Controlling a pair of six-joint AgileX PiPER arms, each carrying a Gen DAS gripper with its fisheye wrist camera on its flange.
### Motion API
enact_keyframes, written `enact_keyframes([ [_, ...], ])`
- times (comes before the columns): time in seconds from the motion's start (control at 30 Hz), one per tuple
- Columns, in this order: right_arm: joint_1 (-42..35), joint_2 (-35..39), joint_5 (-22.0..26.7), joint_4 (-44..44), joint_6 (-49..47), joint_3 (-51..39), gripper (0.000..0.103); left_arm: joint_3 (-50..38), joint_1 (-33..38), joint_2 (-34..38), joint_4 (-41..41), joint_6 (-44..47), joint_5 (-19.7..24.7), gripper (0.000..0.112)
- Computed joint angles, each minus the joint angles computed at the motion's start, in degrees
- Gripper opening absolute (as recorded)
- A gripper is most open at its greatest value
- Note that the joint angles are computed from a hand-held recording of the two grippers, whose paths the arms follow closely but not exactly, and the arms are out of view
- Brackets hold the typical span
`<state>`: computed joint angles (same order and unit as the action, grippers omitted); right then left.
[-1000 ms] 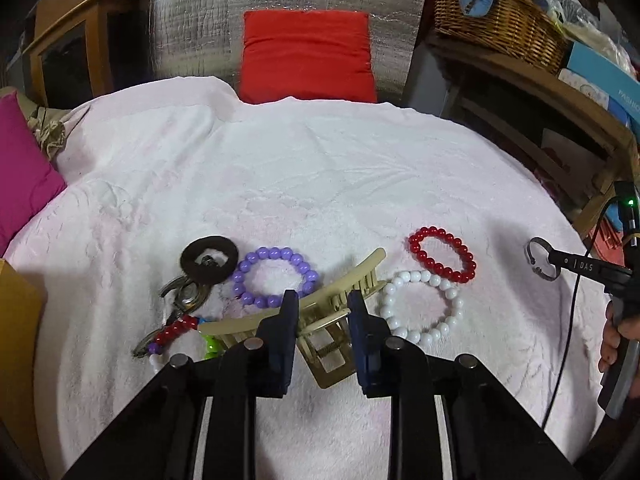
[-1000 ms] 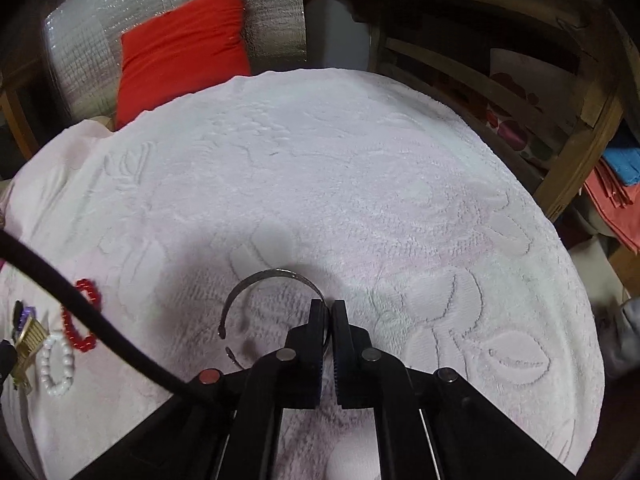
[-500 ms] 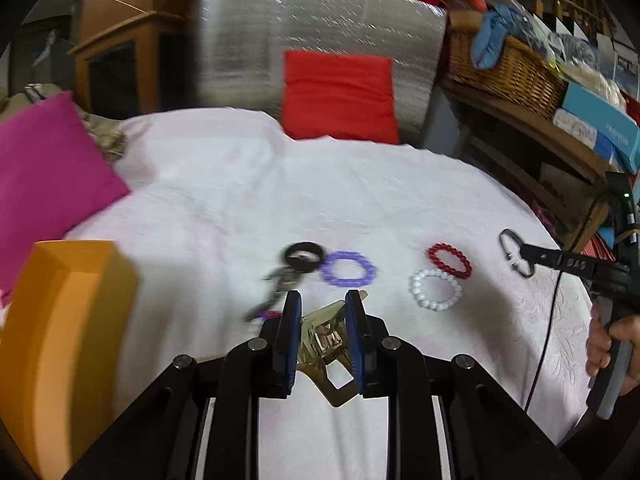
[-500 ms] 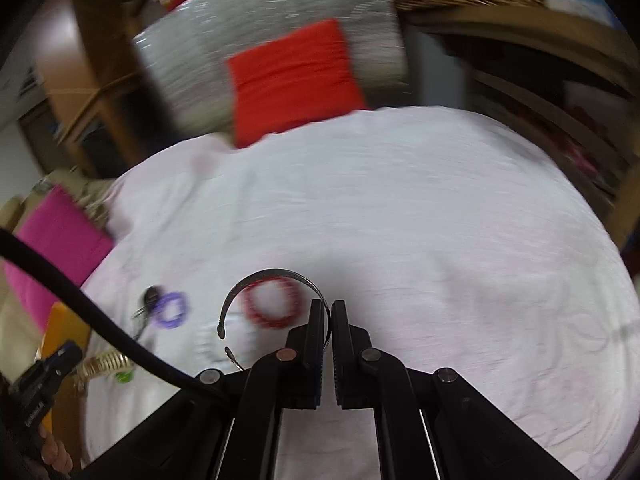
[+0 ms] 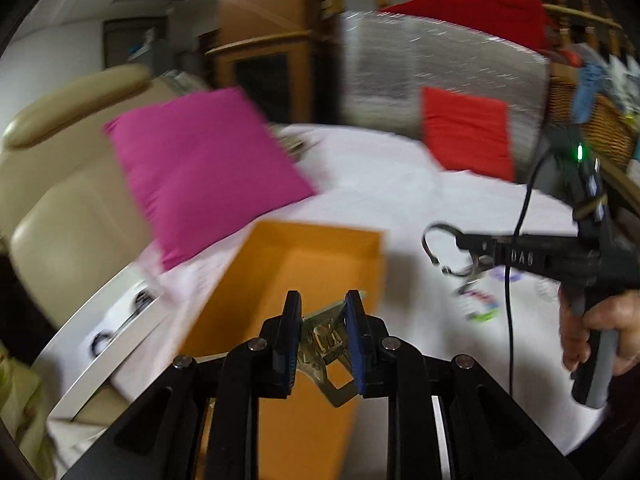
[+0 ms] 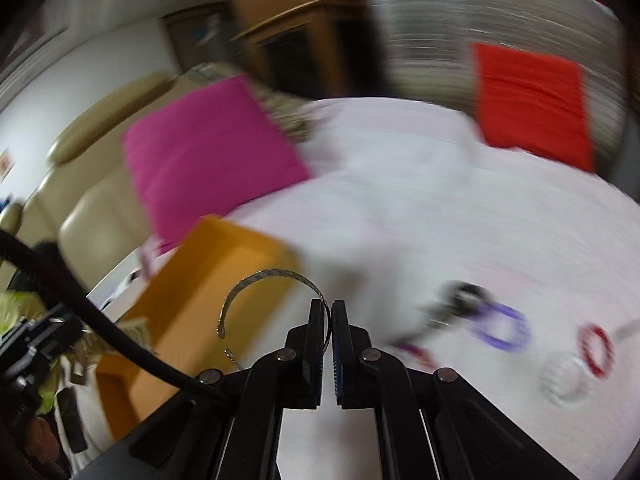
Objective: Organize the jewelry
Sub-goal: 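Carry the ring and clip into the orange box and open both tools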
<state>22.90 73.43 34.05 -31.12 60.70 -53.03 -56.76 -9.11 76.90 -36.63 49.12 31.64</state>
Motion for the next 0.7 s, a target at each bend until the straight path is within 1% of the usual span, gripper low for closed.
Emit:
enact_keyframes([
  [0.07,3.57,8.12,0.8,-0.39,0.07,-7.32,0.004,0.24,2.99,2.68,1.39,-0.05,-0.34,0.023],
  [0.13,6.6,17.56,3.49,2.58,-3.69,-17.31,0.004,0.17,5.58,5.33,0.38,1.32,0.16,0.023],
  [0.2,7.96,25.17,6.64,6.46,-8.95,-25.94,0.004,0.24,7.34,7.33,0.79,1.78,-0.57,0.023],
  [0.27,8.89,31.84,9.6,8.96,-12.2,-33.68,0.004,-0.36,8.56,9.65,1.48,1.57,-0.55,0.023],
  [0.3,8.29,34.28,10.39,11.6,-15.24,-36.41,0.004,-1.03,8.81,11.15,2.8,0.16,-0.22,0.023],
  [0.33,7.89,37.84,12.17,14.96,-18.47,-40.71,0.004,-1.38,8.99,12.3,3.58,-0.89,-0.09,0.023],
  [0.5,8.7,55.37,26.27,22.33,-25.52,-64.74,0.004,-2.51,9.1,16.15,8.61,-5.33,0.07,0.024],
  [0.57,7.9,60.71,31.16,25.81,-28.57,-72.64,0.008,-2.63,9.05,16.58,11.34,-8.07,0.14,0.025],
  [0.6,7.99,62.93,32.61,27.27,-28.94,-75.79,0.01,-2.95,9.05,16.88,12.21,-8.94,0.25,0.025],
  [0.63,7.84,63.42,33.5,28.46,-29.19,-76.65,0.01,-3.01,9.0,16.81,13.38,-10.09,0.04,0.029],
  [0.67,7.42,62.83,32.13,29.91,-29.79,-75.22,0.013,-2.99,8.92,16.37,14.38,-11.18,-0.21,0.038],
  [0.7,6.85,60.94,29.74,31.12,-30.24,-71.67,0.02,-2.54,8.8,15.37,15.38,-12.45,-0.85,0.045],
])
